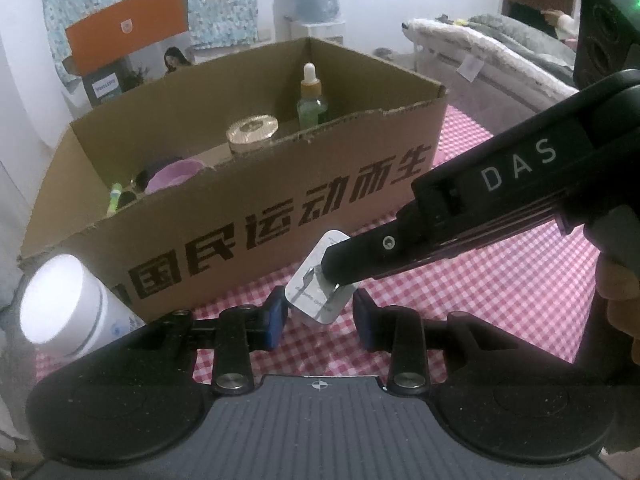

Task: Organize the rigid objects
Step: 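Lift the charger plug with the right gripper and carry it over the box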

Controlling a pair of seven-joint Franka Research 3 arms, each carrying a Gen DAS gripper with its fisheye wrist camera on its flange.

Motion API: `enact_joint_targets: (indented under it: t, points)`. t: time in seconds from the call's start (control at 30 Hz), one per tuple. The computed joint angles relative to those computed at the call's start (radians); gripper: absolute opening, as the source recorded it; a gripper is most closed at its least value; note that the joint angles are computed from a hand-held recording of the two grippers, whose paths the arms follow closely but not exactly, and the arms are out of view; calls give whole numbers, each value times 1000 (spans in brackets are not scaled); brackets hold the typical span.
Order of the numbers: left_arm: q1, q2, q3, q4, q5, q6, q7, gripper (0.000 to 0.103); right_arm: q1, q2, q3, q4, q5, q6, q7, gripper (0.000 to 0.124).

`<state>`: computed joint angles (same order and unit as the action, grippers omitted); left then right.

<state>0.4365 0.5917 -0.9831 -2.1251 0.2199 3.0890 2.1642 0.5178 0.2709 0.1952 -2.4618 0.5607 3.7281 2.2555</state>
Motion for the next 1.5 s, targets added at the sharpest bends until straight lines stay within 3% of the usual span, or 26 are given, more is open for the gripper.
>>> enact_joint_targets:
  t: [0.23,0.37,0.53,0.73,0.87,1.0,1.13,1.33,1.4,1.5]
  points:
    - [125,3,-120,-34,25,28,-6,34,59,-38,-18,20,123,-2,-119,33]
    - [184,27,-193,-5,50,14,-31,34,95,-79,-31,51,241,-8,-271,33]
    - [143,65,-198,103,44,-38,-51,34,89,-118,-39,106,336,-30,-453,33]
    - [-55,81,-51,289,-35,-135,-62,34,15,-128,-58,166,305,-133,-524,33]
    - [-232,104,116,428,-64,-220,-110,34,-144,-96,-19,169,20,-228,-296,33]
    - [-353,130,238,530,-86,-311,-143,33,-387,-39,124,179,-308,-291,-41,33]
    - [-430,150,319,597,-118,-382,-156,33,-553,34,242,222,-466,-341,53,33]
    - [-505,151,398,642,-176,-422,-144,33,-648,91,322,259,-481,-381,27,33]
    - [-525,144,422,648,-196,-423,-136,34,-708,110,379,265,-483,-387,12,33]
    - [-560,143,461,670,-222,-437,-127,35,-704,136,383,295,-457,-404,-26,33]
